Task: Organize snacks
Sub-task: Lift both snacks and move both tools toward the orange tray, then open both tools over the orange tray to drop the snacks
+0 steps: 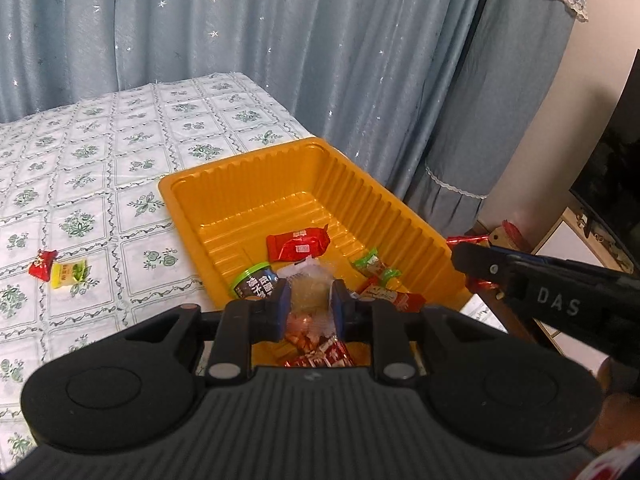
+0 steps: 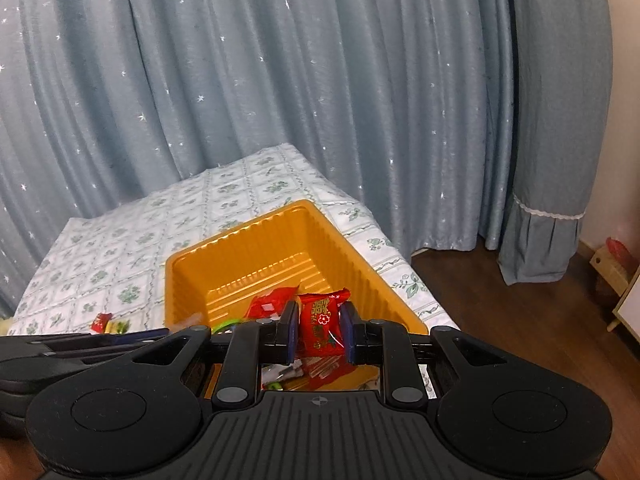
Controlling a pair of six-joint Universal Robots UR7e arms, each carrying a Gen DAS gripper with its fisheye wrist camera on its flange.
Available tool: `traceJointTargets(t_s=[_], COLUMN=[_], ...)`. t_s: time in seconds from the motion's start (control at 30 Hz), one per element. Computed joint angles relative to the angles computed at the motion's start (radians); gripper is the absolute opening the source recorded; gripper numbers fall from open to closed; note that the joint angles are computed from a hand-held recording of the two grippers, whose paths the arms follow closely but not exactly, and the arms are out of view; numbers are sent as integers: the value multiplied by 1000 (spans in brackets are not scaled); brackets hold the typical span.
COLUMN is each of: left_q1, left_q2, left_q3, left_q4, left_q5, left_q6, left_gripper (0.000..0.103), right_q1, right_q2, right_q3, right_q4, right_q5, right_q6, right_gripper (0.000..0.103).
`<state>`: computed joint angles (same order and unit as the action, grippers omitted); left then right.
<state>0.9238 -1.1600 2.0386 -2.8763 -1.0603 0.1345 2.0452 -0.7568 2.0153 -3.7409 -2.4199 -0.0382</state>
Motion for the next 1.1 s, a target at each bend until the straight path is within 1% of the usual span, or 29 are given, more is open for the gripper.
traceJointTargets(t_s=[0.03, 0.1, 0.23, 0.33, 0.47, 0.6, 0.7, 0.73, 0.77, 0.8, 0.83, 0.87, 0.97, 1.1], left_q1=[5, 12, 17, 23, 28, 32, 35, 36, 36, 35, 34, 34, 23, 3], left_q2=[2, -2, -30, -59, -97, -121, -131, -135, -139, -144, -151, -159, -187, -236], left_q3=[-2, 3, 25, 44, 66, 76, 79, 82, 85, 88, 93, 99, 122, 163], left_q4=[0, -13, -27, -30, -31, -32, -30, -30, -30, -29, -26, -24, -20, -11], left_q5=[-1, -6, 26, 48, 56, 66, 73, 77, 79, 82, 84, 83, 96, 108], left_q6=[3, 11, 0, -17, -29, -26, -33, -32, -33, -35, -41, -45, -57, -79], left_gripper=[41, 41, 41, 43, 45, 45, 45, 45, 46, 48, 50, 50, 54, 59], right_q1=[-2, -9, -16, -16, -16, -24, -43, -49, -52, -52, -50, -47, -34, -6], right_q2=[-1, -3, -3, 0, 9, 18, 14, 10, 7, 9, 11, 12, 2, -22], right_q3=[0, 1, 3, -3, -21, -42, -48, -48, -43, -42, -39, -36, -25, 11], right_q4=[1, 3, 7, 18, 32, 47, 64, 75, 70, 58, 37, 20, 22, 40], right_q5=[2, 9, 15, 22, 45, 95, 161, 181, 189, 190, 186, 185, 164, 116], right_q6=[2, 6, 11, 15, 16, 15, 29, 50, 63, 69, 69, 64, 69, 111], right_gripper=[23, 23, 23, 23, 23, 23, 24, 29, 38, 61, 67, 67, 67, 67])
